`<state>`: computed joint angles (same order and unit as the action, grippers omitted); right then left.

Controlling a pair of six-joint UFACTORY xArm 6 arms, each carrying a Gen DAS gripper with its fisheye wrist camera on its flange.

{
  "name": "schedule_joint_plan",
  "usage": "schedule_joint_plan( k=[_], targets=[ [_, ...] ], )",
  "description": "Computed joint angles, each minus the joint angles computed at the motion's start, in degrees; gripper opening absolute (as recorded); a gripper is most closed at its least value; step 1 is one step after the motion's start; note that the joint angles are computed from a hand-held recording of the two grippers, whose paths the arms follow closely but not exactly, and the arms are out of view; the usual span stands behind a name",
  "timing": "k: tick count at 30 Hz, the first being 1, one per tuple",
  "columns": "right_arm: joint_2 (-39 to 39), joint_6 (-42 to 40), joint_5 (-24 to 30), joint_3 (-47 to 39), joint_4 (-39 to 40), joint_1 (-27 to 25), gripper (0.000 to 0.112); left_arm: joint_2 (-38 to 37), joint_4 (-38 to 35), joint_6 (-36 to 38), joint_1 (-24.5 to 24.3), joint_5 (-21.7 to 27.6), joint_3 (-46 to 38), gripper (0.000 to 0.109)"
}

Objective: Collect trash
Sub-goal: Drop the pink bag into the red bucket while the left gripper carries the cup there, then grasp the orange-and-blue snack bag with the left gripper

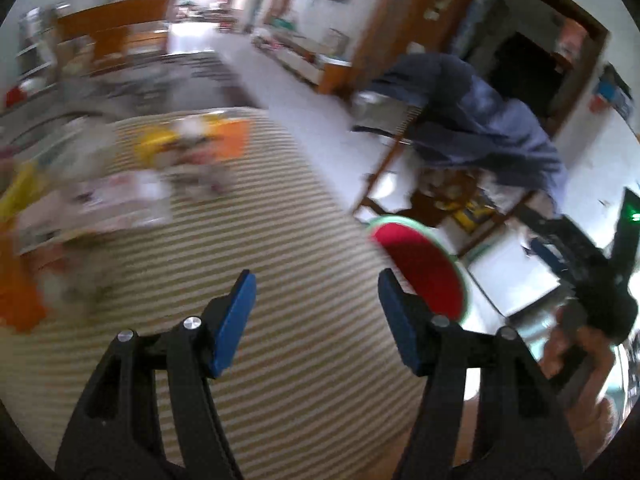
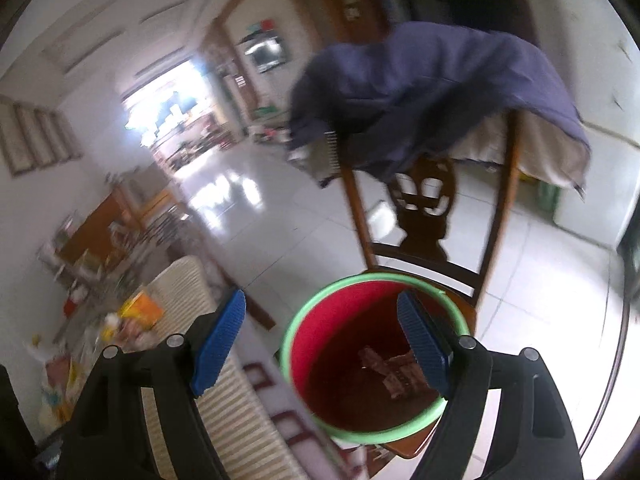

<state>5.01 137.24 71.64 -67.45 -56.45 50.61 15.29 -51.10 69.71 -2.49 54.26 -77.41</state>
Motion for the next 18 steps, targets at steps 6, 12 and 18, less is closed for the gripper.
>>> schedule_joint_plan(
  k=[6,12,18],
  targets=[
    [8.8,-12.7,-8.6,-12.1,-2.0,-1.3,0.081,6.6,2.7,-5.6,6.8,-4.1,-7.8,0.068],
    [16.9,-23.7,-9.7,-22.9,0.4,-1.3,0.082,16.3,10.8,-18.9,10.6,-9.9,-20.3,0.072],
    [18.4,-24.7,-15.9,-23.3,2.0,-3.0,0.082,28.2,20.9,-29.5,10.6,-11.7,-35.6,0.075]
  ],
)
